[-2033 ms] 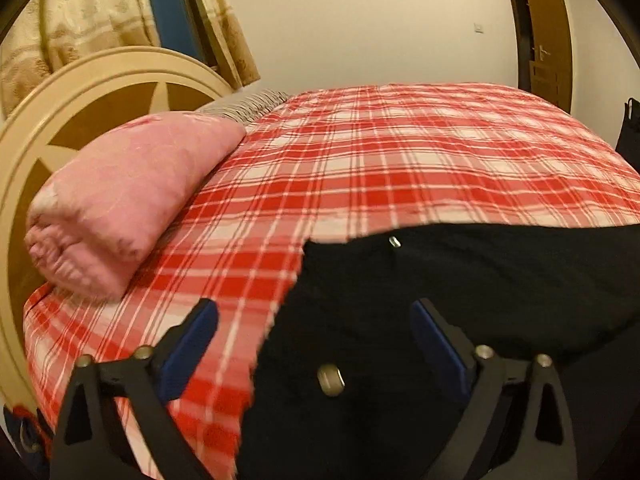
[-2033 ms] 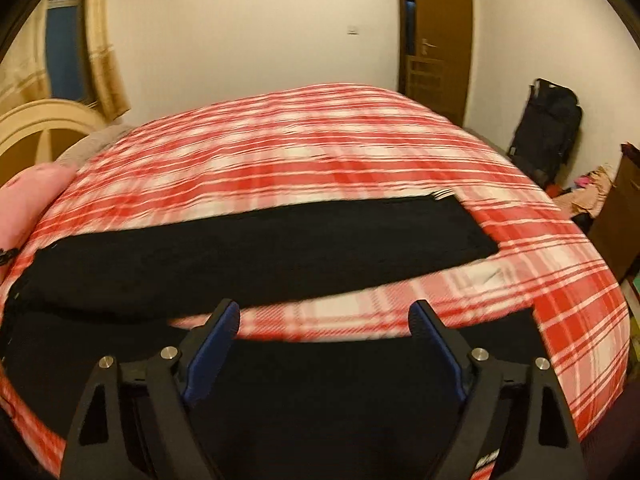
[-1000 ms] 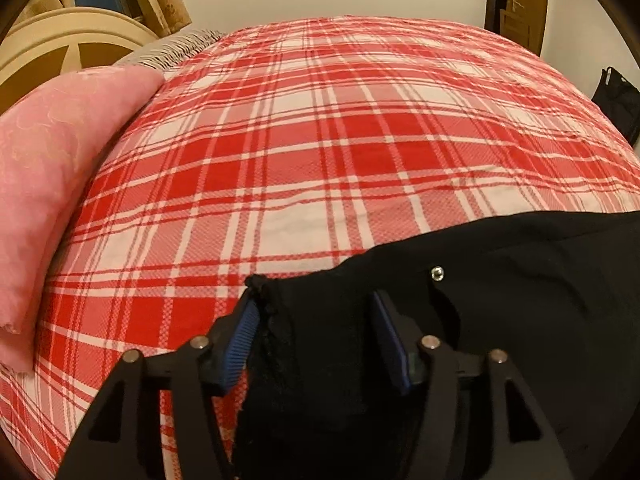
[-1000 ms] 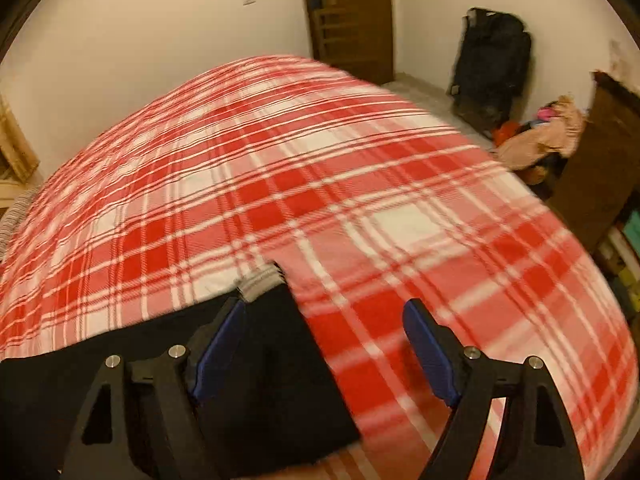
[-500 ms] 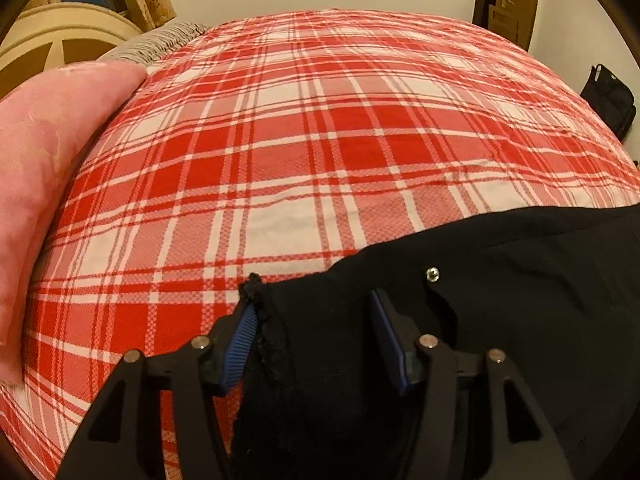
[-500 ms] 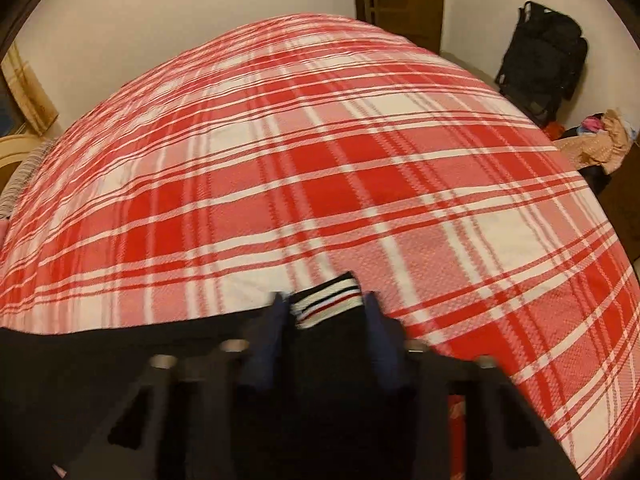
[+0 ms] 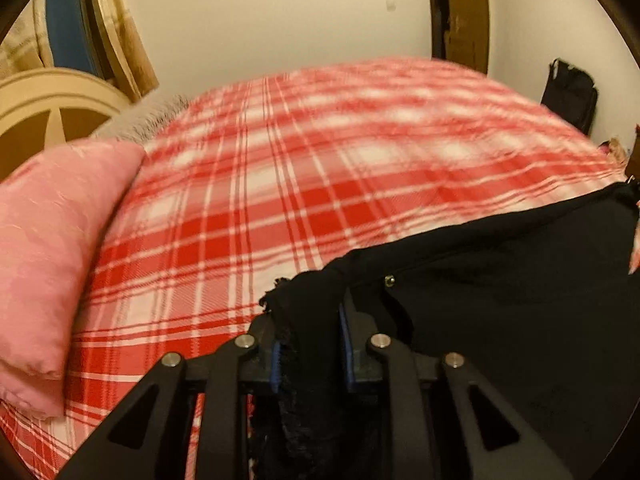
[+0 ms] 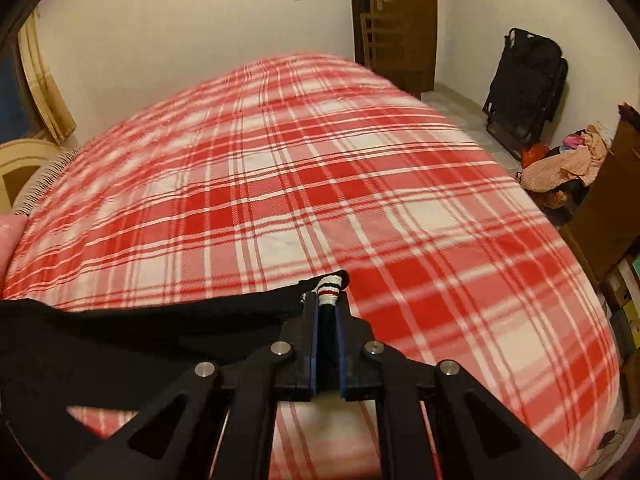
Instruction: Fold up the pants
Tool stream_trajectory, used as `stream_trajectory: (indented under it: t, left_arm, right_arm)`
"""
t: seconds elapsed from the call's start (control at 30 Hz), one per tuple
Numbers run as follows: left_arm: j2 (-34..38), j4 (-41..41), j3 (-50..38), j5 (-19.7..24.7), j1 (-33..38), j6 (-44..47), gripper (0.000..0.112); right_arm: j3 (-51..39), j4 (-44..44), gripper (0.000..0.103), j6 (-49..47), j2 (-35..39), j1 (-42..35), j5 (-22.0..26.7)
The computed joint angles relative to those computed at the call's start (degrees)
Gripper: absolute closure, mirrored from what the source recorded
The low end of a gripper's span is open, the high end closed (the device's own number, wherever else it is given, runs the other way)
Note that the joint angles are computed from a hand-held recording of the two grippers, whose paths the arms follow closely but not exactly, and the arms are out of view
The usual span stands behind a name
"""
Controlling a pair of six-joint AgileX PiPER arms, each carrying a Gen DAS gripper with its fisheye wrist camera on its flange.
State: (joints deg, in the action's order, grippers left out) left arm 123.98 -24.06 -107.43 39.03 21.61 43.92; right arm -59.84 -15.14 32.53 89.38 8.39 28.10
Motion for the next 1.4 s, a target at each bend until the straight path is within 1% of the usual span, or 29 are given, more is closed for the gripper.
stream_trajectory:
  t: [0.07,0.1,0.17,0.27,0.37,0.47,0.5,0.53,0.57,0.6,0.67,0.7,0.73,0.77,0.8,0.83,0.9,0.97,1.07,1.1,1.2,1.27,1.3,1.37,1.4]
  left_arm:
    - [-5.18,-7.42,6.89,-1.97,1.55,7.47,0.089]
    - [-6.72,-9.88,9.09,-2.48,2.05,9.99,0.089]
    - [-11.07,-16.18,15.53,-3.47,3.61,16.74,0.089]
    - [-16.03,-25.05,23.39,-3.07,6.41,26.34,0.089]
    - [-21.61,-35.18,33.34,-1.0,10.57,38.55,0.089]
    - [-25.17,-41.07,41.31,-0.23,13.53,48.24,0.089]
    - [-25.81,-42.76,43.7,0.11,14.49,51.25,0.089]
    - [-26.12,-44.43,45.92,0.24,15.29,54.01,0.089]
    - [-25.94,-45.54,47.44,0.3,15.84,55.61,0.089]
    - [-25.2,-46.15,48.5,0.4,16.29,56.77,0.089]
    - [-24.2,-48.36,51.12,-1.35,16.23,60.7,0.089]
    - [-23.68,-50.35,52.5,-1.69,16.5,62.78,0.089]
    - [-23.42,-51.52,52.98,-1.31,16.9,63.61,0.089]
    - [-23.36,-52.9,53.55,-0.2,17.74,64.43,0.089]
    - [-23.4,-54.07,53.83,0.94,18.5,65.09,0.089]
    - [-23.91,-54.99,54.55,1.82,19.12,65.89,0.089]
    - [-24.29,-55.83,54.84,2.78,19.5,66.49,0.089]
    - [-24.7,-56.36,55.32,2.81,19.36,66.96,0.089]
    - [-25.13,-56.76,55.8,3.32,19.63,67.08,0.089]
    - [-25.19,-56.48,55.46,3.8,19.75,66.22,0.089]
    - [-25.68,-55.89,55.61,5.75,21.1,65.99,0.089]
    - [-25.88,-55.45,55.33,6.67,21.5,65.22,0.089]
    - [-25.94,-55.28,55.17,7.2,21.72,64.89,0.089]
    - [-26.43,-55.2,55.28,7.61,21.85,65.01,0.089]
    - [-26.47,-55.01,55.11,7.71,21.85,64.8,0.089]
  right_arm:
    - [5.2,-1.64,0.096,2.44,-5.82,0.9,0.1]
    - [8.29,-2.36,0.096,3.74,-9.45,1.39,0.57]
    - [12.25,-1.61,0.096,3.75,-13.93,1.57,1.41]
    - [19.33,-0.76,0.096,4.45,-20.46,1.69,2.71]
    - [24.57,-3.54,0.096,9.13,-22.99,4.49,4.55]
    - [28.23,-8.41,0.095,16.2,-22.55,7.99,4.17]
    - [29.15,-10.14,0.09,18.48,-22.51,8.82,4.06]
    - [29.28,-14.14,0.084,23.06,-22.44,11.24,6.25]
    - [28.38,-18.92,0.067,28.79,-22.37,15.69,10.74]
    - [27.33,-21.41,0.053,32.8,-22.99,20.35,14.88]
    - [23.74,-25.07,0.052,37.3,-24.02,30.45,21.87]
    - [20.38,-26.83,0.052,38.28,-22.69,36.18,25.86]
    - [16.43,-29.01,0.052,39.08,-19.53,41.91,29.46]
    - [12.49,-30.22,0.051,38.25,-16.06,45.72,30.77]
    - [7.59,-30.95,0.051,36.7,-11.29,49.62,30.12]
    - [4.52,-31.05,0.051,35.37,-7.79,51.23,28.7]
    - [-3.9,-31.84,0.051,31.53,2.24,54.79,25.63]
    - [-12.84,-31.58,0.051,25.97,12.58,57.53,22.65]
    - [-23.38,-29.64,0.051,19.71,23.31,59.07,20.37]
    - [-27.55,-27.64,0.051,16.2,27.14,59.19,19.61]
    - [-36.57,-28.51,0.051,11.07,35.41,59.47,21.37]
    - [-40.88,-26.59,0.051,7.51,38.22,59.0,21.48]
    - [-41.95,-27.42,0.051,7.32,38.95,58.79,21.1]
    - [-45.33,-26.22,0.052,5.07,40.4,57.56,22.3]
    - [-46.05,-25.47,0.068,4.81,40.49,56.72,22.18]
